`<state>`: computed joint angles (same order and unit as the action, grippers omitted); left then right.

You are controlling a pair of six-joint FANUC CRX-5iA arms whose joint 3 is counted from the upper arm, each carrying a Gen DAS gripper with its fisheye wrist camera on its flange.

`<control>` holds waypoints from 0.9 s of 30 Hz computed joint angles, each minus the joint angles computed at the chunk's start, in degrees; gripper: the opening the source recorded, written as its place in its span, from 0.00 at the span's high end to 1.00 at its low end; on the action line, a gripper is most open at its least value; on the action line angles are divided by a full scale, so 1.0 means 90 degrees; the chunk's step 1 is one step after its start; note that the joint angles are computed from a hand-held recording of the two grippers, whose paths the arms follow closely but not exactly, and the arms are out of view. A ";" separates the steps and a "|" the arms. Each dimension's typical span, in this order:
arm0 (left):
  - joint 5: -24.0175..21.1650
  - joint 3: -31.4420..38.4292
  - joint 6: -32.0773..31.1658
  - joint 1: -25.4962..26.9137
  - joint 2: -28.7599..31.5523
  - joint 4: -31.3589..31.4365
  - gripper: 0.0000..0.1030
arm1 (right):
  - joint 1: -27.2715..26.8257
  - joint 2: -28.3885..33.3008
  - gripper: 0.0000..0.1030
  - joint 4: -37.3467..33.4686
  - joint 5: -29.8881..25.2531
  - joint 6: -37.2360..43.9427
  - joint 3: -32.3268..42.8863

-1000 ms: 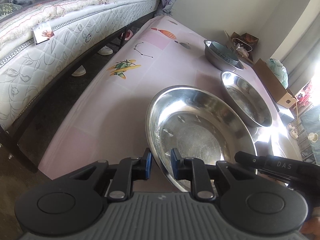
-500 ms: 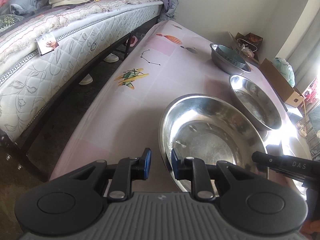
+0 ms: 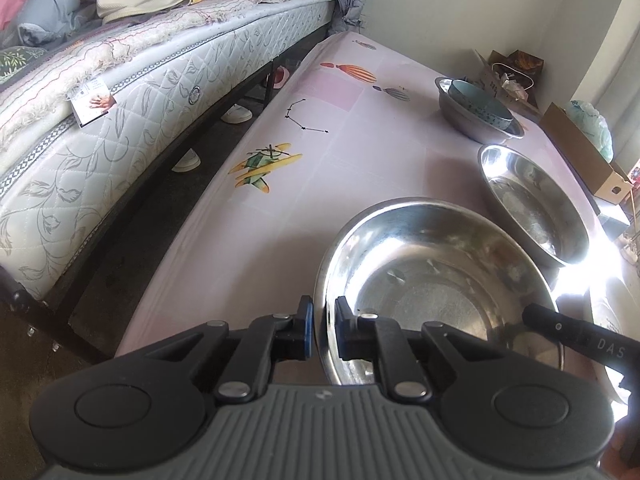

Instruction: Organize plates and bowls

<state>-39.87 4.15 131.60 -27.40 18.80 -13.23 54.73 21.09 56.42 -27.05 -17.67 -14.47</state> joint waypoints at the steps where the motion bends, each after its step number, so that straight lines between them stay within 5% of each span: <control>1: 0.0034 -0.0069 -0.0027 0.0009 -0.0047 0.0073 0.89 | 0.0003 -0.0014 0.89 0.0053 -0.0024 -0.0016 -0.0015; 27: -0.0563 0.0339 0.0191 -0.0365 0.0162 -0.0687 0.84 | 0.0198 0.0009 0.87 -0.0046 -0.0213 0.0136 -0.0053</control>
<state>-44.94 7.21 133.31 -30.68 20.26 -19.41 56.51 21.17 56.01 -28.97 -16.45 -14.95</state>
